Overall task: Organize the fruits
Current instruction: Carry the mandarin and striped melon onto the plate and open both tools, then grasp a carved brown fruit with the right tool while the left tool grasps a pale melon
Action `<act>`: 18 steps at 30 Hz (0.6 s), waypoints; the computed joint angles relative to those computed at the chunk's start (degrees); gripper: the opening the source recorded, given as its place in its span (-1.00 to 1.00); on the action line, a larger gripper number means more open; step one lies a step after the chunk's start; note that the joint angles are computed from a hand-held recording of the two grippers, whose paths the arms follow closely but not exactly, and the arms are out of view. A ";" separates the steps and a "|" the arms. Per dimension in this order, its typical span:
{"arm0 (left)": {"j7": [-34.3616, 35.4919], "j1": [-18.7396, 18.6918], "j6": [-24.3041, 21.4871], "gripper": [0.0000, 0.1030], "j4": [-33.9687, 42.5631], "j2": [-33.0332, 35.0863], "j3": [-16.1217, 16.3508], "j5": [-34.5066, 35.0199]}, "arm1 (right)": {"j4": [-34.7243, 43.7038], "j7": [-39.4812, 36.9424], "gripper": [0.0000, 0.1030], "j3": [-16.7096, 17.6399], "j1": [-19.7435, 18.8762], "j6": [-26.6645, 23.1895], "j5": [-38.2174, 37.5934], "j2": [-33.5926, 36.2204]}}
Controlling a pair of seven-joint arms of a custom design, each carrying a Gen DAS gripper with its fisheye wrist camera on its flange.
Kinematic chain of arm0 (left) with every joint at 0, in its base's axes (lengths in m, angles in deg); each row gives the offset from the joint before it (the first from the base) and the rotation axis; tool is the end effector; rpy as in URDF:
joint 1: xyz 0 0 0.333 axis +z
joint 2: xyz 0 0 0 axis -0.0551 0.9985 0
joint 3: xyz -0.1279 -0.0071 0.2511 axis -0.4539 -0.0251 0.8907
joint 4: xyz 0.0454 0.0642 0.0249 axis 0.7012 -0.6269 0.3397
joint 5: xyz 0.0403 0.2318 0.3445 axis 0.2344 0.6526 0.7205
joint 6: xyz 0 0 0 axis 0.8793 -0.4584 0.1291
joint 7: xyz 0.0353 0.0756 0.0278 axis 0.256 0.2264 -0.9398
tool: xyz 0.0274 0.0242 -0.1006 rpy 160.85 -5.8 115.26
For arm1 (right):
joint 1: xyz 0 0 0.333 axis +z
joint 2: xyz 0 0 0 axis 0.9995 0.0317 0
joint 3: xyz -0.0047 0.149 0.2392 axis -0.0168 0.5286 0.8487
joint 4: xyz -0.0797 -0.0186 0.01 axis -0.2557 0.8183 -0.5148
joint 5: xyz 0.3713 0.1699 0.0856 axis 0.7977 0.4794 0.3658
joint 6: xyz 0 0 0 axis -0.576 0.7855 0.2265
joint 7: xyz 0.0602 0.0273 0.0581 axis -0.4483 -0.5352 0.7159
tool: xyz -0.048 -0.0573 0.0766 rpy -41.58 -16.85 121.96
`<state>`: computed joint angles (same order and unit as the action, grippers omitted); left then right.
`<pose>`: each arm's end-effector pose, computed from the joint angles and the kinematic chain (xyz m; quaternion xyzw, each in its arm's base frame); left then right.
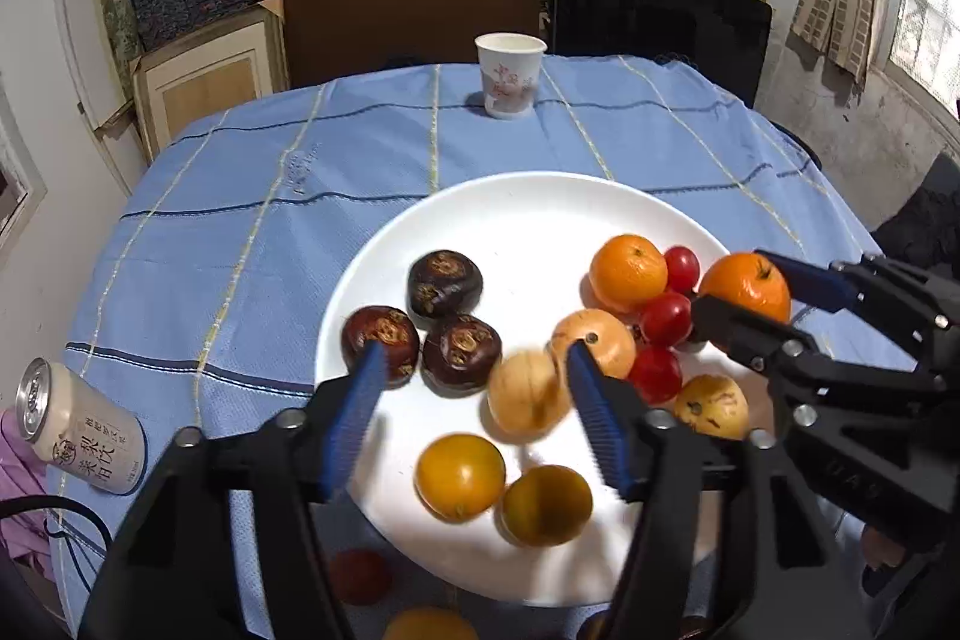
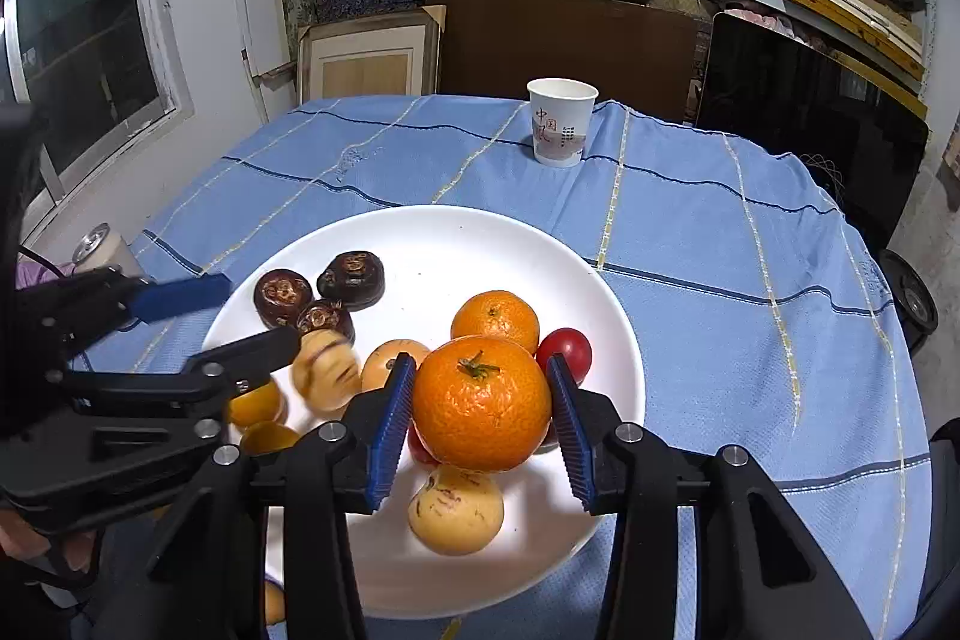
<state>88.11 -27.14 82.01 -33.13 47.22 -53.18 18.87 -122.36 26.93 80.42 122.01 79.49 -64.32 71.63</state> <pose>0.6276 -0.3429 0.4471 -0.6606 0.6605 -0.2445 0.2599 0.6385 0.4766 0.4505 -0.7810 0.4953 -0.1942 0.3272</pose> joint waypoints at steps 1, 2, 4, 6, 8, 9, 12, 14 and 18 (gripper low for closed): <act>-1.22 -0.26 0.24 0.33 -0.79 -0.76 0.44 0.99 | -1.09 0.89 0.05 -0.64 0.33 1.13 -0.68 -0.63; -1.91 -0.28 0.34 0.36 -1.45 -1.36 0.53 1.53 | -2.64 1.72 0.15 -0.96 0.47 2.59 -1.19 -1.60; -3.67 0.01 0.82 0.37 -4.17 -3.81 0.40 2.48 | -6.80 2.85 0.16 -1.00 0.22 5.53 -1.89 -4.42; -5.79 0.78 2.07 0.37 -8.29 -7.23 -0.24 3.14 | -10.97 3.79 0.16 -0.80 -0.07 7.52 -2.57 -7.51; -7.17 1.88 3.88 0.41 -13.43 -11.27 -1.53 3.44 | -16.76 4.27 0.16 -0.07 -0.63 10.15 -3.15 -11.70; -7.95 2.43 4.72 0.45 -15.54 -12.91 -2.22 3.96 | -19.50 4.63 0.16 0.13 -0.71 10.99 -3.67 -13.74; -9.86 3.65 5.53 0.51 -22.57 -18.53 -4.84 6.25 | -28.85 5.29 0.18 1.71 -1.47 13.47 -4.31 -20.37; -12.19 4.48 6.62 0.62 -28.05 -22.71 -6.76 8.03 | -33.92 6.39 0.20 2.12 -1.22 14.00 -5.75 -23.95; -14.46 6.24 8.82 0.66 -36.13 -28.08 -10.17 7.55 | -41.99 5.83 0.22 4.83 -1.55 14.39 -5.69 -28.28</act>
